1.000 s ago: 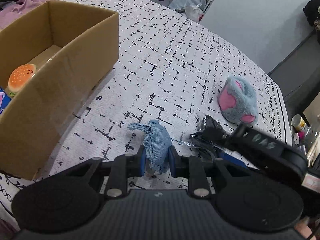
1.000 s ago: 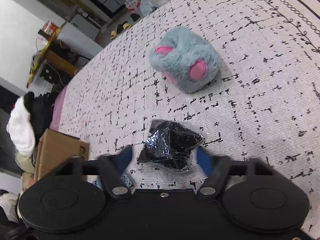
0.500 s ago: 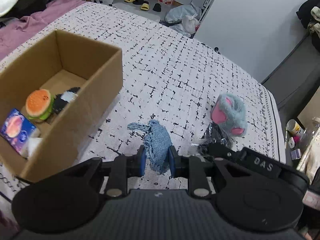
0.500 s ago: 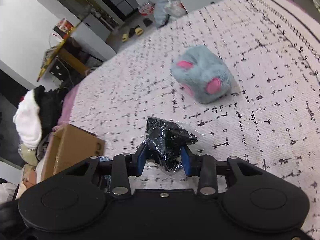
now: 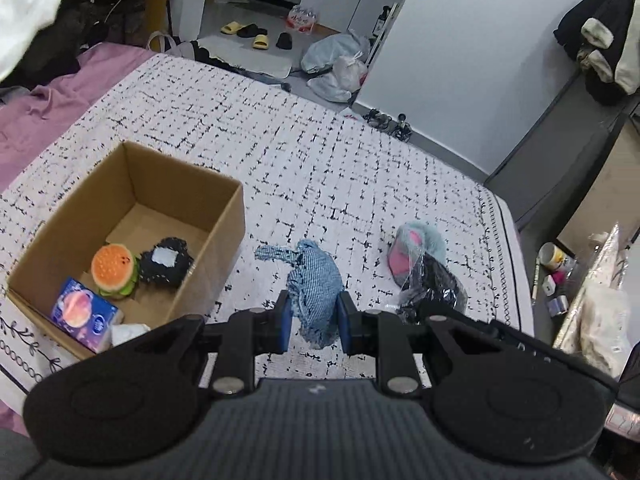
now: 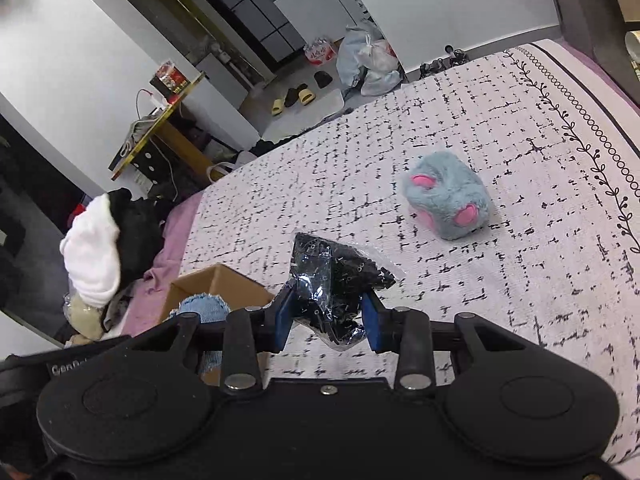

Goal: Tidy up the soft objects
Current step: 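Carry the denim plush in the left tool while the right tool carries the black bag over the box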

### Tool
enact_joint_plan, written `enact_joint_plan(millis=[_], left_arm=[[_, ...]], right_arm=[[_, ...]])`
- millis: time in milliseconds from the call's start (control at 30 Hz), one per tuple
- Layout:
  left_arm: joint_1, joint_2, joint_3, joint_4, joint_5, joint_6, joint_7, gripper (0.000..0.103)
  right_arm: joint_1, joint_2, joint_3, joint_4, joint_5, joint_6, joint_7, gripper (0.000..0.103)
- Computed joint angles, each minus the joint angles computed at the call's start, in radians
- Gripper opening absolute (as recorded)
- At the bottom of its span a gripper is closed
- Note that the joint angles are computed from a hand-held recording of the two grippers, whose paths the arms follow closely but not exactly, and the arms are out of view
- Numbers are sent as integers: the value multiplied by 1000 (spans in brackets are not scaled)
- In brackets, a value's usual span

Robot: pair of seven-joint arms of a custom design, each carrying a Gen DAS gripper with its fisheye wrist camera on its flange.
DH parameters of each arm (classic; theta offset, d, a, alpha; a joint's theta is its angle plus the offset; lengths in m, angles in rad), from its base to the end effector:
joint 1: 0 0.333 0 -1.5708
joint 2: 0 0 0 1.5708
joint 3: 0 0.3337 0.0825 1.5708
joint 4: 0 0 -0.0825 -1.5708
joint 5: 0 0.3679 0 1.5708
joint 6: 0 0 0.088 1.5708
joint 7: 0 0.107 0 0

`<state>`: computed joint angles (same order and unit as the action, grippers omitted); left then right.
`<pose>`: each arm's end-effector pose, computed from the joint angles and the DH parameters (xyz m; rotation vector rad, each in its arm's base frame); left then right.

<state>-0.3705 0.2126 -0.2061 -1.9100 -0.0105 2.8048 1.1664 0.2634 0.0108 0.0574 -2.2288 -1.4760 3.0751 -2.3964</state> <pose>0.5444 -0.3416 0.4942 -1.8476 2.1339 -0.9852 0.4672 0.2398 0.4386 -1.1029 1.9734 -0.2935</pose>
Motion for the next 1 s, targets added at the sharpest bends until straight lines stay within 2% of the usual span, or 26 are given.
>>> enact_joint_plan(millis=[233, 467, 700, 1000], left_arm=[[59, -59, -37, -35, -128, 6, 155, 22], [97, -102, -44, -61, -258, 11, 287, 22], [133, -117, -34, -62, -364, -13, 406, 22], [180, -106, -13, -35, -444, -35, 504, 22]], right_arm=[[19, -59, 32, -16, 130, -69, -122, 36], [37, -89, 75, -4, 227, -149, -197, 36], [68, -74, 100, 41, 260, -214, -213, 36], [125, 0, 94, 132, 285, -258, -242, 36]])
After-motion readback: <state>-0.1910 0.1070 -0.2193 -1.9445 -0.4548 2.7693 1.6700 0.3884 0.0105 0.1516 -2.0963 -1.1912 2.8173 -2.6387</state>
